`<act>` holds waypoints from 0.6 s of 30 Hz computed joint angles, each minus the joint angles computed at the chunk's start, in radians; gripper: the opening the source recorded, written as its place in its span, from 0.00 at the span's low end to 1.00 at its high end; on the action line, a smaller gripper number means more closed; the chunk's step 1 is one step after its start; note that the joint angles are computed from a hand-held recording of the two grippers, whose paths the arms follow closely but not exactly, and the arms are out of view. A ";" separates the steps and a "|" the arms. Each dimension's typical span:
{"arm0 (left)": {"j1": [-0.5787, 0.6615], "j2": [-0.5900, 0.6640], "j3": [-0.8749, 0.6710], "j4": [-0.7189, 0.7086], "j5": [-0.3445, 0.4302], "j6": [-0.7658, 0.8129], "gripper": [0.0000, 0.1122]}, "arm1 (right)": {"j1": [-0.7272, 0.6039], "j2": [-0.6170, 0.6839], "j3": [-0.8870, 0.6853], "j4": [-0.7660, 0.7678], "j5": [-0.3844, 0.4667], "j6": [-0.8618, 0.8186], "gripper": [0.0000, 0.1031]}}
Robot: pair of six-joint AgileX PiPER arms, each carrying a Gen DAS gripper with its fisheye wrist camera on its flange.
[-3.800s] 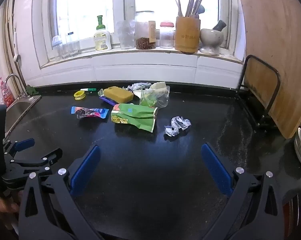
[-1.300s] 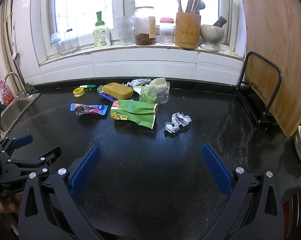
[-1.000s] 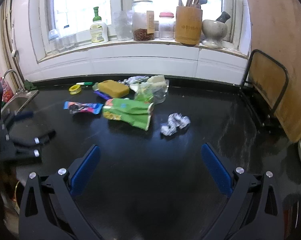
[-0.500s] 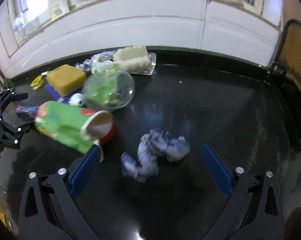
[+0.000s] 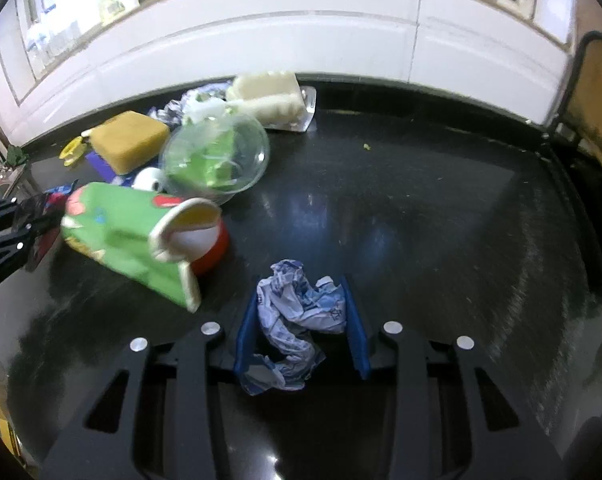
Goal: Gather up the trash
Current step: 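Grasp the pink-blue wrapper with the left tool while the right tool grasps the crumpled foil, then carry both items to the black bin and open both tools to drop them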
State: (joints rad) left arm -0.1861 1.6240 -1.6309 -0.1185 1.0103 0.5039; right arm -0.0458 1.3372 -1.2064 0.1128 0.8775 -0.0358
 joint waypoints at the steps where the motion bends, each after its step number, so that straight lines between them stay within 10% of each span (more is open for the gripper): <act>1: 0.008 -0.033 0.019 -0.002 0.018 -0.016 0.08 | 0.000 -0.037 0.014 0.004 0.011 0.001 0.38; 18: -0.066 -0.489 0.309 0.070 0.158 -0.298 0.08 | 0.309 -0.401 0.052 -0.209 0.230 0.306 0.38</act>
State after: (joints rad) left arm -0.2523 1.1346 -1.3220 -0.0488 1.1687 0.2061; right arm 0.2631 0.9362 -1.1547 -0.0959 1.1079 0.2705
